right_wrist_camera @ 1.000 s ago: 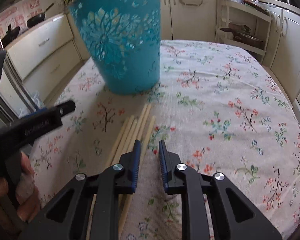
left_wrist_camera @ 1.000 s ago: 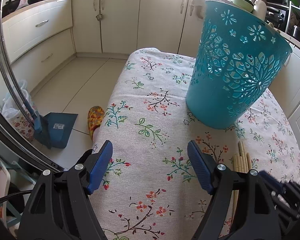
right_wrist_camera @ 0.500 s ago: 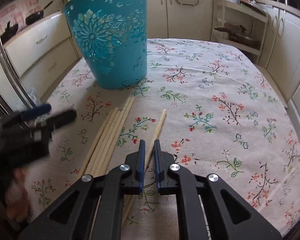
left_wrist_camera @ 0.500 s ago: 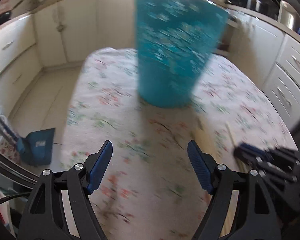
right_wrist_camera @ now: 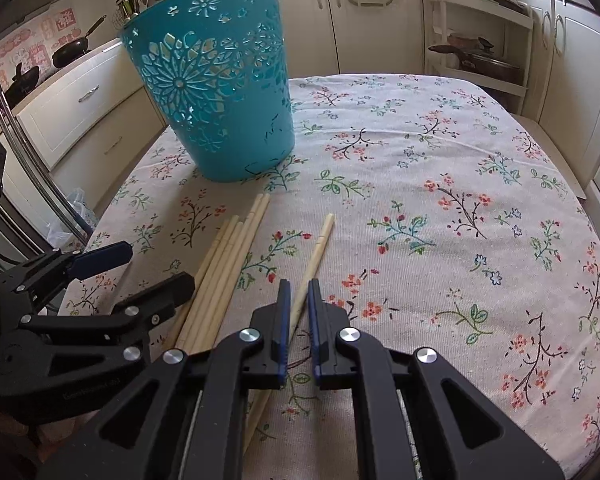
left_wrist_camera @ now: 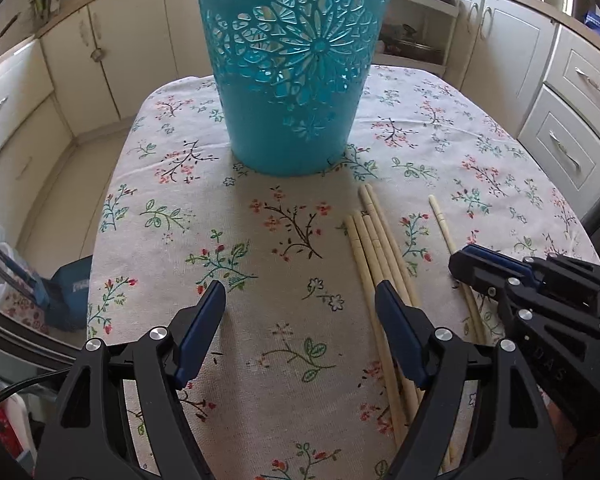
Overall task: Organize utensils
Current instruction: 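Lower the left gripper onto a chopstick beside the bundle and close it, then lift the chopstick over the basket with the left gripper and release it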
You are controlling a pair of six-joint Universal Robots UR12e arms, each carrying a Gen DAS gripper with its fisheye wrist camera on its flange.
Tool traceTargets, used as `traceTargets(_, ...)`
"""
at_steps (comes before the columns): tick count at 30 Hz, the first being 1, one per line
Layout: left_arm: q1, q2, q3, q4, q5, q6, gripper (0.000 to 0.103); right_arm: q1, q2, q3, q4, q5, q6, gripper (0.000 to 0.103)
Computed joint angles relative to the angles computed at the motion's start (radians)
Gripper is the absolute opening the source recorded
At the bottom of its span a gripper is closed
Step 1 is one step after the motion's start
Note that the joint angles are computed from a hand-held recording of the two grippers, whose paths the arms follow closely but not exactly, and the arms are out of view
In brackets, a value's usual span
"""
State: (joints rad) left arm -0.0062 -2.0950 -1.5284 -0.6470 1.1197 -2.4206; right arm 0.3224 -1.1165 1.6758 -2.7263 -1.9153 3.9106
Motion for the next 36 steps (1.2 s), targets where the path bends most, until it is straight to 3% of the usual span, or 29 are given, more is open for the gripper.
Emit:
traceTargets(6, -0.007, -0.001, 0.003, 0.008, 0.013, -0.007, 0.067, 0.002, 0.001, -0.002, 0.004, -0.007, -0.005, 0.01)
traceTargets(9, -0.012, -0.003, 0.014, -0.011, 0.008, -0.005, 0.052, 0.003, 0.003, -0.006, 0.01, -0.012, -0.008, 0.01)
traceTargets(12, -0.022, -0.004, 0.025, -0.044, 0.026, 0.015, 0.022, 0.002, 0.003, -0.006, 0.009, -0.01, -0.007, 0.01)
traceTargets(17, -0.021, -0.006, 0.02, -0.04, 0.018, 0.031, 0.01, 0.0, 0.005, -0.005, 0.002, -0.007, -0.009, 0.01)
traceTargets(25, -0.02, -0.009, 0.019, -0.034, 0.01, 0.025, 0.009, 0.0, 0.006, -0.007, 0.004, -0.014, -0.016, 0.011)
traceTargets(30, -0.011, -0.008, 0.043, -0.103, -0.008, 0.006, 0.0, 0.003, 0.009, -0.012, 0.007, -0.02, -0.033, 0.016)
traceTargets(36, 0.015, 0.004, 0.061, -0.131, -0.076, -0.007, 0.0, 0.004, 0.009, -0.013, 0.007, -0.02, -0.039, 0.019)
